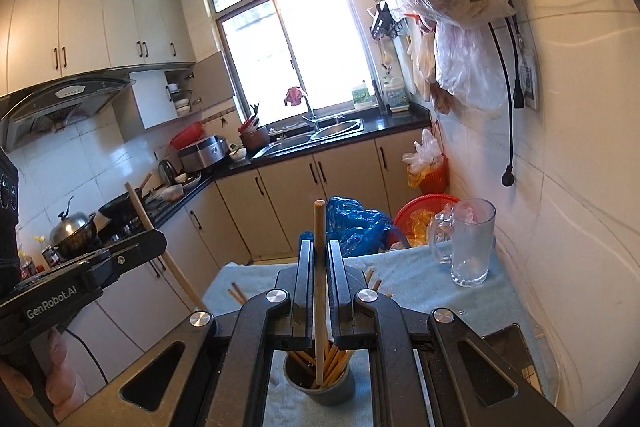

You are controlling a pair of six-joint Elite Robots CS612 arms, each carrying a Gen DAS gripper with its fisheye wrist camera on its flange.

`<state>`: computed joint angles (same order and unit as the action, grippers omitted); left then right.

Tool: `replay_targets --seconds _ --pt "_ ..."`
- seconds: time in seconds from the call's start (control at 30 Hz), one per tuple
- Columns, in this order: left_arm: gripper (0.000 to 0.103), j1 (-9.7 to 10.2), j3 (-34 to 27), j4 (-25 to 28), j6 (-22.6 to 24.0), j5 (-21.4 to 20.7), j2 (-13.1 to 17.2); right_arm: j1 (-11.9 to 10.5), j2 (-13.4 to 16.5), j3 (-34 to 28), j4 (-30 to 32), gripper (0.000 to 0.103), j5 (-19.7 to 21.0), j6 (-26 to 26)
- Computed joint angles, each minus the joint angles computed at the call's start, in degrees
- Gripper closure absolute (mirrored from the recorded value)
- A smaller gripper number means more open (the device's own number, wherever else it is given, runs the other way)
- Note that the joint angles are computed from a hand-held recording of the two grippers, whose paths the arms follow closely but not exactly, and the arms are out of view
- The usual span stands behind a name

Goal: Organize utensils
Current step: 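Lower both held chopsticks into the black cup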

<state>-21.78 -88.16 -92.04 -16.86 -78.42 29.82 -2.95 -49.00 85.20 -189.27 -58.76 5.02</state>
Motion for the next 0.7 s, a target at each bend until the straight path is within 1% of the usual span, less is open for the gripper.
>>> replay_targets --seconds 0.07,0.17,0.33,0.43,0.57,0.7 --pt "0.097 0.33 1.24 -0.87 -0.60 -0.97 -0.07 0.20 0.84 -0.81 0.27 0.096 -0.55 0.41" --pt "0.097 0.51 2.77 -1.34 -0.37 -0.95 0.17 0.48 2.00 -1.91 2.24 0.096 -1.26 0.31" --pt "0.097 0.75 4.16 1.96 -0.87 -1.47 0.69 0.63 3.36 -2.99 6.70 0.096 -1.38 -0.79" --pt "0.097 0.88 3.99 3.50 -1.03 -1.62 1.29 0.69 3.99 -3.32 8.78 0.096 -1.17 -1.41" --pt "0.097 0.74 3.06 4.76 -0.61 -1.17 2.18 0.58 4.89 -3.85 11.28 0.096 -0.36 -0.92" --pt "0.097 0.68 2.05 5.81 -0.62 -1.24 2.90 0.65 5.34 -3.85 11.90 0.096 -0.55 -0.73"
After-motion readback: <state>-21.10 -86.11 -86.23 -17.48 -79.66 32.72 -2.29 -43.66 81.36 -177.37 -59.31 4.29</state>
